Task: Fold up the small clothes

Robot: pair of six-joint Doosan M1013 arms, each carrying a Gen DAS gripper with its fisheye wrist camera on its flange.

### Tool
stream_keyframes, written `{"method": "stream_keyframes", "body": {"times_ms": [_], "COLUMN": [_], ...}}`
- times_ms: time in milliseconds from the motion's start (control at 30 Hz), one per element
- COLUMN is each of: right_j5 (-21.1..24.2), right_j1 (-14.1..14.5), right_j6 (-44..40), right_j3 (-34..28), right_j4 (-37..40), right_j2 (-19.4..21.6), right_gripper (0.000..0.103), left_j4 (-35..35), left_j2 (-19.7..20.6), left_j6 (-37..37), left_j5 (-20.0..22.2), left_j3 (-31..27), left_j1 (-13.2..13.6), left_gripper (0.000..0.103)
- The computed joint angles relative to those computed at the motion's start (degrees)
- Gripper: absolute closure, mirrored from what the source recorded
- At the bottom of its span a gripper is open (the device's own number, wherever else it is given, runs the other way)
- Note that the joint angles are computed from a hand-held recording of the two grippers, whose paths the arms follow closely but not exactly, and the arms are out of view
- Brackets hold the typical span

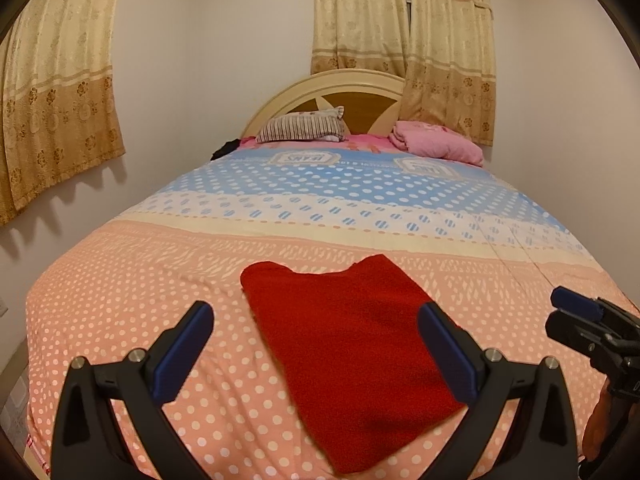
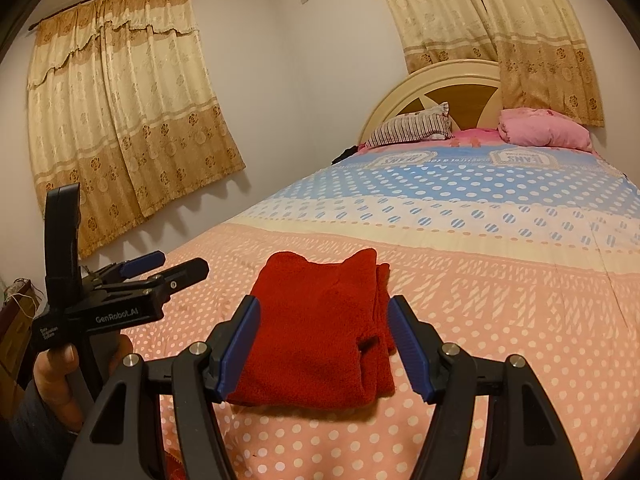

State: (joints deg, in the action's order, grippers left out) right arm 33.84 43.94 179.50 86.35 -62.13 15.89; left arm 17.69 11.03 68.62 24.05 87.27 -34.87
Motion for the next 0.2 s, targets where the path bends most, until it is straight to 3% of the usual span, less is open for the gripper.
{"method": "stream_keyframes", "body": {"times_ms": [67, 200], "right_j5": [-0.16, -0.32], "right_j1": [0.01, -0.07], "right_j6": [-0.27, -0.89], "right_j3": [0.06, 0.17], "right_j4": [0.33, 1.11], "right_j2": [-0.01, -0.02], "right_gripper": [0.036, 0.036], "left_j4": [3.75, 4.14], "left_j2": [-0.05, -0.08], "left_j6": [-2.81, -2.08], "left_j5": [-0.64, -1.45], "left_j3": [0.37, 0.73], "left_j1": [-0.27, -0.45], "left_gripper": [0.000, 0.000]}}
